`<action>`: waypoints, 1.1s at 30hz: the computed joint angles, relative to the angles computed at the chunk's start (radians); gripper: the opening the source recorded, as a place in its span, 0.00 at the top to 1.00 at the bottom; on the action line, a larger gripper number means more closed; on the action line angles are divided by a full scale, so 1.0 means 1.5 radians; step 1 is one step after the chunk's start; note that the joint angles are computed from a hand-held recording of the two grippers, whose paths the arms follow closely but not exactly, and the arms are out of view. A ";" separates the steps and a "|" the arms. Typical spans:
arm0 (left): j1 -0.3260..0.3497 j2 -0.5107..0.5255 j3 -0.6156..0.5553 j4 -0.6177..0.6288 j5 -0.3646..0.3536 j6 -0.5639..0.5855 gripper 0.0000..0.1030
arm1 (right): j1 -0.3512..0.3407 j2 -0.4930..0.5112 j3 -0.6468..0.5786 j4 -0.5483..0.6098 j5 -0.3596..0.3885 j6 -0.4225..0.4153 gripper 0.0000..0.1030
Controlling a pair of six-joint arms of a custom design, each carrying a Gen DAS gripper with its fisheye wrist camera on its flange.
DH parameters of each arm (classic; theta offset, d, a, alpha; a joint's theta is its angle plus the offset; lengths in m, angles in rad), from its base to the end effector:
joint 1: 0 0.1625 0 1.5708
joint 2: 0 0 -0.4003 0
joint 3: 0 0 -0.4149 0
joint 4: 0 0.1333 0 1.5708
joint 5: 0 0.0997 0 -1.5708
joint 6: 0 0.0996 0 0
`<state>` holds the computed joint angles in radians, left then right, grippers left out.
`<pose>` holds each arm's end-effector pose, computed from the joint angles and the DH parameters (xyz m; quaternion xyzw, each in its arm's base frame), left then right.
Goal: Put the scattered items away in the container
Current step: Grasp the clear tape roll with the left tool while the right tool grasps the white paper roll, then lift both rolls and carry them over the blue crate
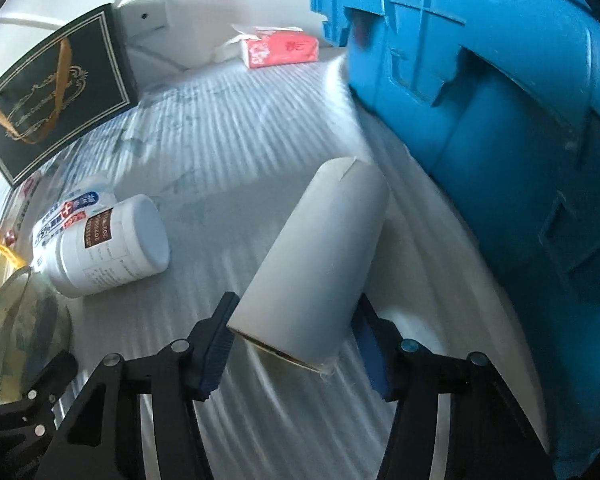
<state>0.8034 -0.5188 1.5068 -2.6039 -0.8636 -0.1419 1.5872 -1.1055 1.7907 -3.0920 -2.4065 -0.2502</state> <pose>-0.3289 -0.6261 -0.0566 0.2811 0.8948 -0.1710 0.3017 0.0695 -0.6162 0.2869 -0.0523 -0.8498 0.3252 0.4116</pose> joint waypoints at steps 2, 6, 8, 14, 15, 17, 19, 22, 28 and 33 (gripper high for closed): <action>-0.003 -0.005 0.005 0.011 0.001 -0.012 0.19 | -0.001 -0.009 0.009 0.009 0.012 -0.003 0.49; -0.015 -0.029 0.034 0.028 -0.001 -0.043 0.20 | 0.011 -0.031 0.037 0.017 0.027 -0.013 0.51; -0.025 -0.046 0.055 0.022 0.002 -0.052 0.20 | 0.020 -0.050 0.058 0.025 0.039 -0.010 0.51; -0.070 -0.118 0.131 -0.012 0.025 -0.077 0.20 | 0.061 -0.097 0.103 0.025 0.067 -0.019 0.55; -0.077 -0.130 0.143 -0.016 0.030 -0.083 0.20 | 0.071 -0.108 0.113 0.027 0.074 -0.020 0.56; -0.094 -0.157 0.170 -0.020 0.043 -0.099 0.20 | 0.087 -0.118 0.124 0.031 0.080 -0.018 0.56; -0.113 -0.189 0.199 -0.013 0.059 -0.125 0.20 | 0.105 -0.136 0.142 0.033 0.081 -0.024 0.57; -0.139 -0.226 0.225 0.011 0.078 -0.164 0.20 | 0.132 -0.159 0.160 0.037 0.088 -0.038 0.57; -0.198 -0.275 0.249 0.065 0.148 -0.276 0.20 | 0.173 -0.205 0.161 0.058 0.132 -0.091 0.57; -0.244 -0.302 0.250 0.137 0.207 -0.379 0.20 | 0.203 -0.253 0.148 0.094 0.180 -0.147 0.57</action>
<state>0.4369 -0.9718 1.8817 -2.3991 -0.5532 -0.7099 1.8915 -1.4848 2.0131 -2.9510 -2.1369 -0.4703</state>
